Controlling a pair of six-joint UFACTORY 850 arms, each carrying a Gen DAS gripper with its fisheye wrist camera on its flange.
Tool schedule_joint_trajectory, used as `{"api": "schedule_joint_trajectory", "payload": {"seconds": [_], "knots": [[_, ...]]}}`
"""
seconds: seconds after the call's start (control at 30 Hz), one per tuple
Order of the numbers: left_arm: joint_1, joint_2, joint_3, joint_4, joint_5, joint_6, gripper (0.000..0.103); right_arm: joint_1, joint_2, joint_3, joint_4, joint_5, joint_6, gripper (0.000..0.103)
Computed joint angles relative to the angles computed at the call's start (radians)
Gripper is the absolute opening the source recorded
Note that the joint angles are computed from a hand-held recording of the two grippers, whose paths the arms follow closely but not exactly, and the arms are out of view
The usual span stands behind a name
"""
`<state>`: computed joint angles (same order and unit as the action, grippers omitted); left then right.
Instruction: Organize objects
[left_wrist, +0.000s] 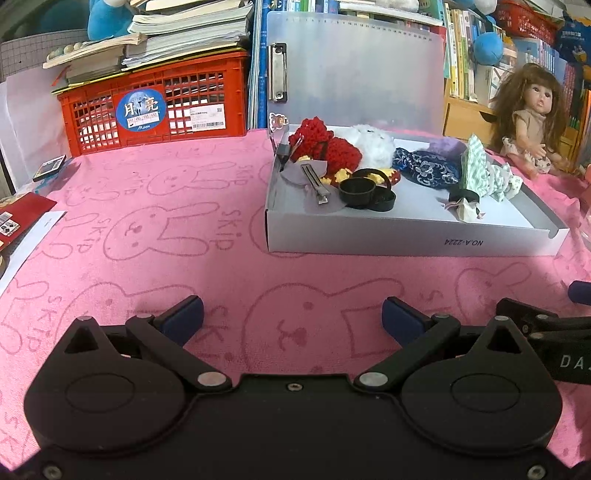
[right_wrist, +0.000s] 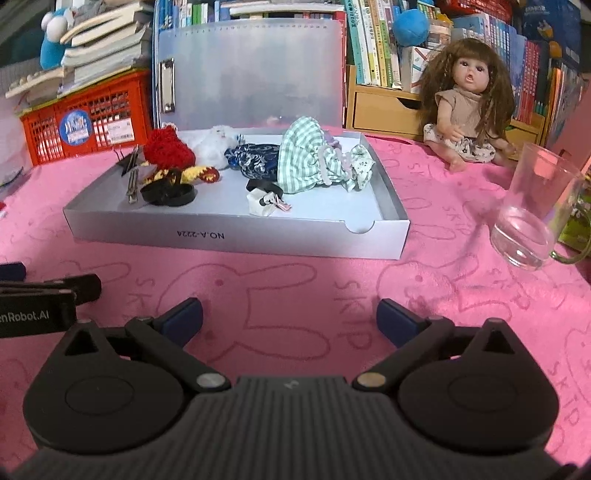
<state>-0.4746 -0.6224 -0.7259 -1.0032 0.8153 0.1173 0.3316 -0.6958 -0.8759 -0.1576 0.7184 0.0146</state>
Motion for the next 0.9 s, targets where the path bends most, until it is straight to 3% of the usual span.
{"api": "schedule_joint_trajectory", "payload": {"seconds": [0.9], "knots": [[-0.001,-0.003,-0.004,-0.007,0.000,0.008,0.103,-0.002,-0.001,0.000,-0.003,0.001,0.001,0.103]]}}
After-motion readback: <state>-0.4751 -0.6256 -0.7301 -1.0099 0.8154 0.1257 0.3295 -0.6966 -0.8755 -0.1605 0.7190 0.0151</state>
